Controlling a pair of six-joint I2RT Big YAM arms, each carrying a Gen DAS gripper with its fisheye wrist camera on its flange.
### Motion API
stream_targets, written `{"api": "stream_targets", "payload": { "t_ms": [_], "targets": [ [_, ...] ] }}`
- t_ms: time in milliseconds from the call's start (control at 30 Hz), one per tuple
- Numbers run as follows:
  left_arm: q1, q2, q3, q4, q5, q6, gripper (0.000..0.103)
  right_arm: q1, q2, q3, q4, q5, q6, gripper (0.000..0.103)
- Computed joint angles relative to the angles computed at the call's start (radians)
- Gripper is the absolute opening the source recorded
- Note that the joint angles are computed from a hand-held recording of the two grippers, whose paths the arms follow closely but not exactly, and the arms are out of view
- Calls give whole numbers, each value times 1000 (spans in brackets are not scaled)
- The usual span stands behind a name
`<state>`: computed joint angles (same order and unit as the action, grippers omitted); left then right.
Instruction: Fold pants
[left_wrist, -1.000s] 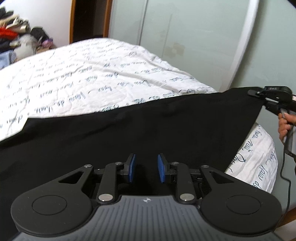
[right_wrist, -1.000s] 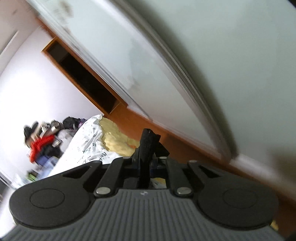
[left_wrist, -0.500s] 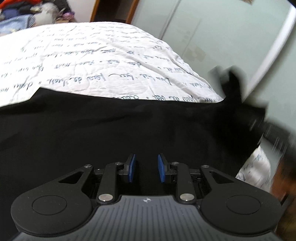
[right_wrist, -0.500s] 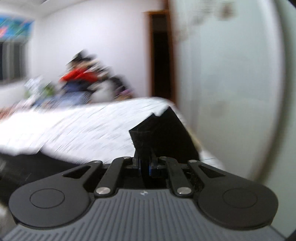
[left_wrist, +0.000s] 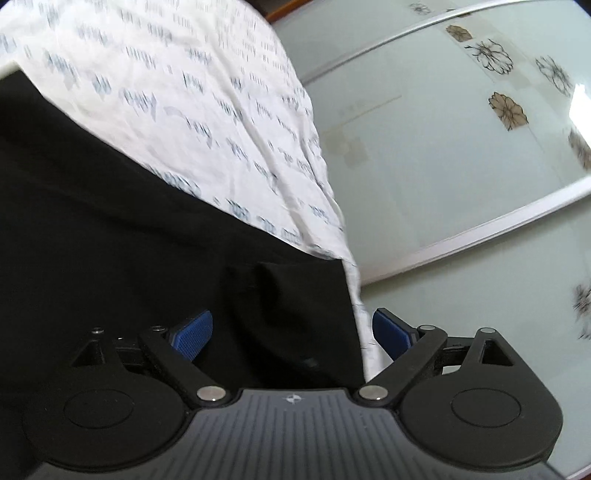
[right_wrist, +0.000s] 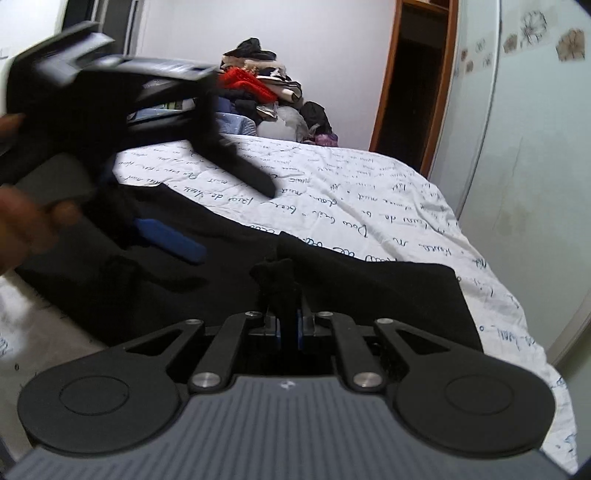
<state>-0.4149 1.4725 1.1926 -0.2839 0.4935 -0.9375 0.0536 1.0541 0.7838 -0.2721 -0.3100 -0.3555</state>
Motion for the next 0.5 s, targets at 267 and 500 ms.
{"api": "stream_targets", "payload": {
  "t_ms": [267, 500],
  "targets": [
    [-20, 65, 50, -4, -9, -54, 94, 14, 28, -14, 52, -45, -20, 18],
    [-34, 68, 61, -42, -61, 63, 60, 41, 3, -34, 8, 31, -124, 27]
  ]
}}
